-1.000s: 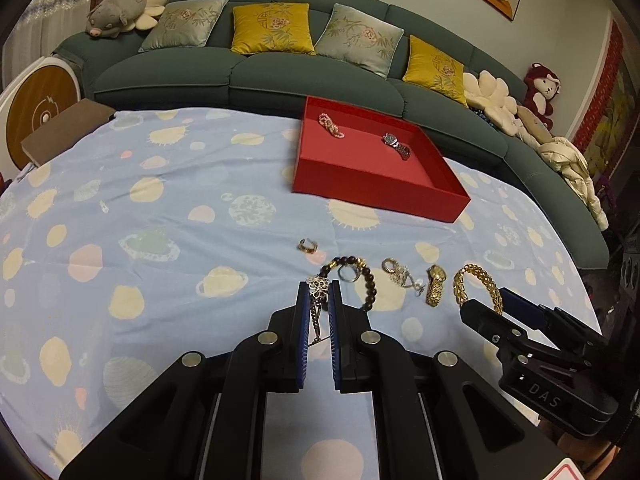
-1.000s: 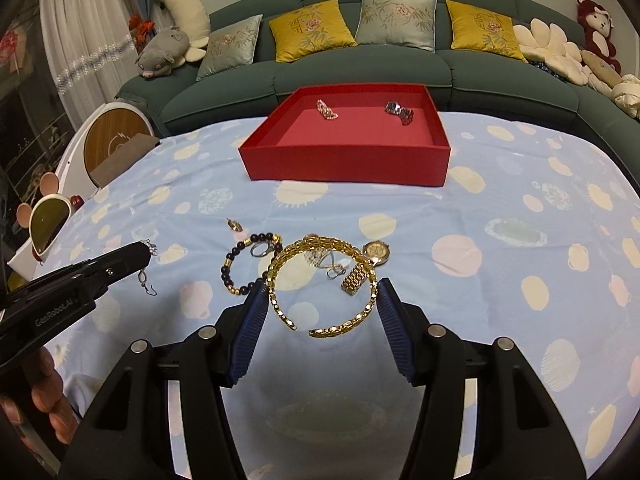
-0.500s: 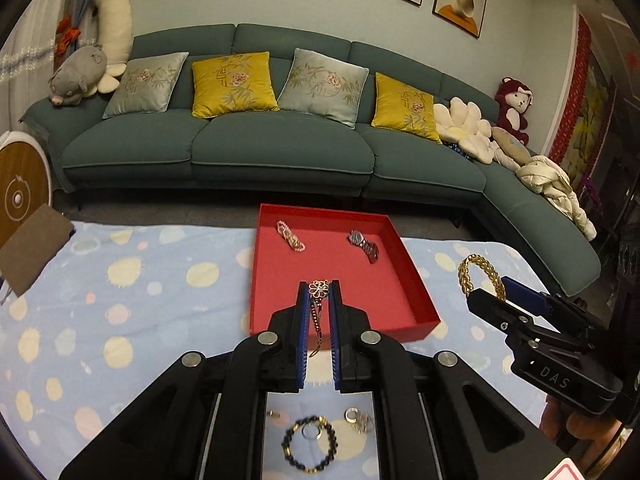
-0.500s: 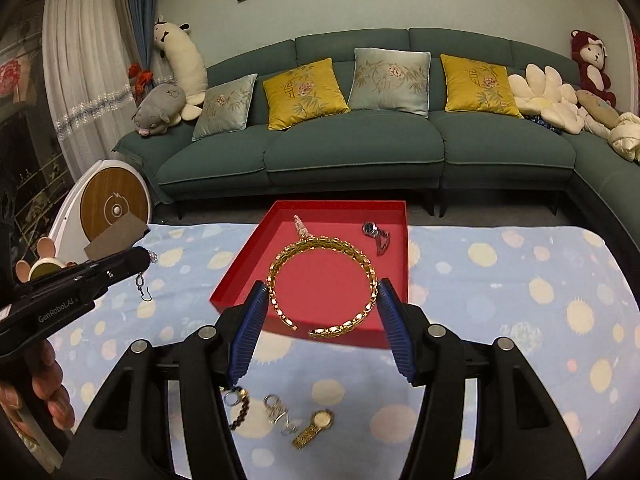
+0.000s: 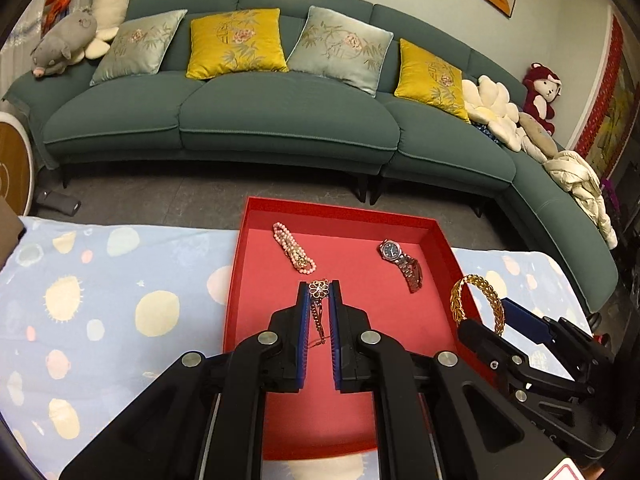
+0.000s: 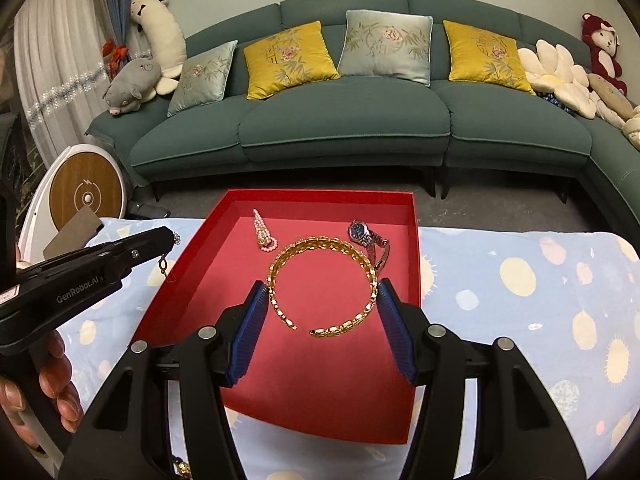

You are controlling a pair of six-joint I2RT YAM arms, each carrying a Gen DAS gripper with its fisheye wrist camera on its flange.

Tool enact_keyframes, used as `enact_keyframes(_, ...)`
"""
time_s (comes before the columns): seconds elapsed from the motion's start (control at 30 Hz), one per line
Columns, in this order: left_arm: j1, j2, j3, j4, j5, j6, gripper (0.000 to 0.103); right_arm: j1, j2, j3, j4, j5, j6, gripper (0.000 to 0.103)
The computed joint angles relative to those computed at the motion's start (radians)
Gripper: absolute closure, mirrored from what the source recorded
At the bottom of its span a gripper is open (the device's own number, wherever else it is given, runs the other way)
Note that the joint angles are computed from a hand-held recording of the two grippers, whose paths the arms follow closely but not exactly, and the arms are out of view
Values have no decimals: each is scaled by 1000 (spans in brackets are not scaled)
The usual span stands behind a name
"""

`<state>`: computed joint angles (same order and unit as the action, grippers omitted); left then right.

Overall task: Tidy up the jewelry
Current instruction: 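Carry the pendant chain and gold bangle into the red box and release both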

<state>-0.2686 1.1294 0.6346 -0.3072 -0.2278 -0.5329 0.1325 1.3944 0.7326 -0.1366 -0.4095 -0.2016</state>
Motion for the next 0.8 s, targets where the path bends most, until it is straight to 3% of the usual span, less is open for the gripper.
enact_keyframes(0.43, 60, 242, -3, 173, 27, 45, 96, 47, 231, 61, 103, 69, 10, 49)
enact_keyframes(0.63, 61, 268, -12, 204, 24, 35, 92, 37, 282, 71, 116, 66, 5, 49)
enact_keyframes(0.8, 75, 214, -39, 195, 28, 15, 89, 18, 234, 29, 147, 37, 8, 49)
